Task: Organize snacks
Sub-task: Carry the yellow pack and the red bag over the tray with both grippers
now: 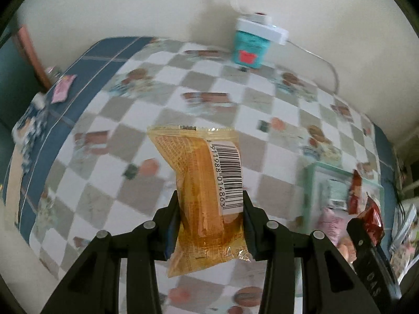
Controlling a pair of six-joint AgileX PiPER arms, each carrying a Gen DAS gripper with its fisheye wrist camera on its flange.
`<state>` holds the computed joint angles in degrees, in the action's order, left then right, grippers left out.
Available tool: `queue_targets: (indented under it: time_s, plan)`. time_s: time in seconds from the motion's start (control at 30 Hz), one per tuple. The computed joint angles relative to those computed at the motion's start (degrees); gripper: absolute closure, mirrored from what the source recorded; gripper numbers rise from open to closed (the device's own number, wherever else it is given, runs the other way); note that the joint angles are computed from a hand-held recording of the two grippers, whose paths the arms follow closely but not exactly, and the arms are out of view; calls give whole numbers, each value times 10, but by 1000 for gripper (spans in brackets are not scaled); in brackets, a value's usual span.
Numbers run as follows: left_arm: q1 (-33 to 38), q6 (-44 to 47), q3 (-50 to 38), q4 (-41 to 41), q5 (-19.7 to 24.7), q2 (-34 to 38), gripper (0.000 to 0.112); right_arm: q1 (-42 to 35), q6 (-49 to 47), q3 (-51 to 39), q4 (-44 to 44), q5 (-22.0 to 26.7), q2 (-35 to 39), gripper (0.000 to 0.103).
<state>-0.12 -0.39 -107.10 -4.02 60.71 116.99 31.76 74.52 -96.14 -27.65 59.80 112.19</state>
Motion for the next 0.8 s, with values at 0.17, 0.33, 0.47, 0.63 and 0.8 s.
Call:
queue_targets:
  time_s: [0.17, 0.33, 0.47, 0.63, 0.8]
  plan:
    - [-64, 7, 3, 0, -9, -5, 69, -47, 33, 82, 14, -23, -47, 31]
    - [-126, 23, -10, -2, -8, 1, 69, -80, 66, 138, 9, -25, -82, 31]
    - [-168, 22, -27, 10, -7, 16, 69, -99, 83, 172, 5, -27, -102, 31]
    - [-202, 32, -61, -3, 5, 44, 69, -120, 77, 195, 22, -40, -110, 31]
    - [-207, 41, -83, -17, 11, 66, 69, -132, 64, 203, 40, -55, -110, 30]
